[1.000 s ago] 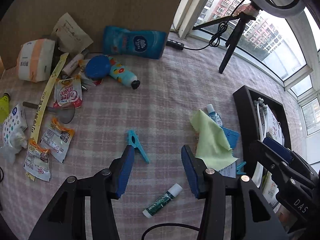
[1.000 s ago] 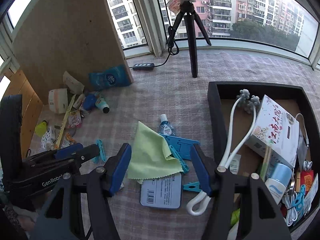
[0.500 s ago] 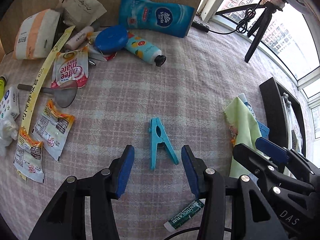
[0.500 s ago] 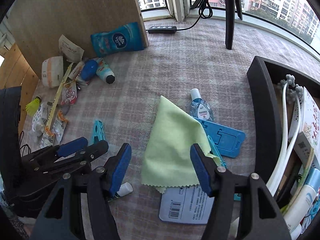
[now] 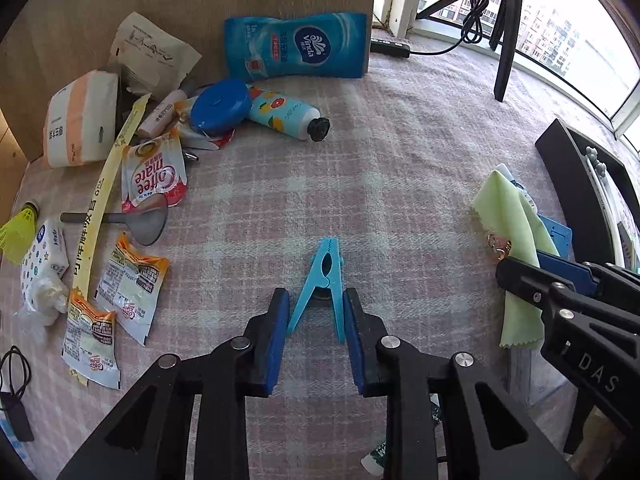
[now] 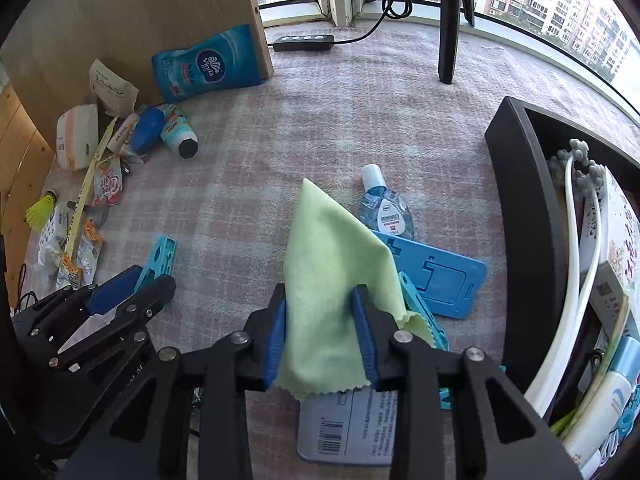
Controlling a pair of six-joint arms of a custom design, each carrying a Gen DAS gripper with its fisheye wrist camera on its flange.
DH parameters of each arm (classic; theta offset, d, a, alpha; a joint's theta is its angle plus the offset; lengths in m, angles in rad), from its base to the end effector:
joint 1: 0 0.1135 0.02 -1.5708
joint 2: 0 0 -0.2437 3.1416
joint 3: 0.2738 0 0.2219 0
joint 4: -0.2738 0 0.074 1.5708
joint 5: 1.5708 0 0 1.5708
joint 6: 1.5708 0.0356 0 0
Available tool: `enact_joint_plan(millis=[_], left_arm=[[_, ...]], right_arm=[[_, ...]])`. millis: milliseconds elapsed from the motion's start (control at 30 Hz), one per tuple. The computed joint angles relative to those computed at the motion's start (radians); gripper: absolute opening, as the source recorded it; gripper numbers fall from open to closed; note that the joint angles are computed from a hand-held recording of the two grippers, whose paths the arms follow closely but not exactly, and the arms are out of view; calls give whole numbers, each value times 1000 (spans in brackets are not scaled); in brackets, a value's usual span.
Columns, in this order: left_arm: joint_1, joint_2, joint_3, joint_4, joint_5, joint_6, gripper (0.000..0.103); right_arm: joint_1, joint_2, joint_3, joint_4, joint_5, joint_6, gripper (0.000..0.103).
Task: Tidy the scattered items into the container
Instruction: 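Grasp the blue clothespin with the left tool while the right tool grasps the green cloth, then carry the clothespin and cloth over the black tray and release both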
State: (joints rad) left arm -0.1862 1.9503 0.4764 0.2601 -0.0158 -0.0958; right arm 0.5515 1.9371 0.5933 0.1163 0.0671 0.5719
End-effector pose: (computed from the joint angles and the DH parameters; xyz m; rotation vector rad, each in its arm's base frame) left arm 0.2251 -0.0418 0.0303 0.1219 2.7829 -0.0489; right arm 0.2148 0.1293 0.0433 0.0450 2.8099 0.1796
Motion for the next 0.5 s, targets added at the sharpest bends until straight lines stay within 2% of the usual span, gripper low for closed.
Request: enact_joint_plan(millis=[133, 167, 200, 233, 267, 300, 367, 500], left_arm=[[47, -25, -55, 30, 42, 22, 25], [115, -37, -78, 41, 67, 77, 25], [132, -49, -82, 32, 88, 87, 25], [149, -67, -89, 23, 105, 93, 25], [194, -100, -110, 11, 132, 127, 25], [209, -117, -111, -4, 146, 134, 25], [247, -157, -99, -53, 168, 163, 25], [290, -215, -93, -122, 204, 179, 25]], right_arm=[[9, -26, -20, 11, 14, 12, 26], [7, -37, -30, 17, 8, 13, 25], [6, -51, -39, 22, 6, 15, 23], [14, -64, -47, 28, 9, 24, 19], [9, -82, -60, 35, -1, 26, 7], [-7, -103, -77, 49, -32, 27, 3], [-34, -139, -105, 69, -74, 26, 3], [-53, -173, -137, 89, -89, 37, 3]])
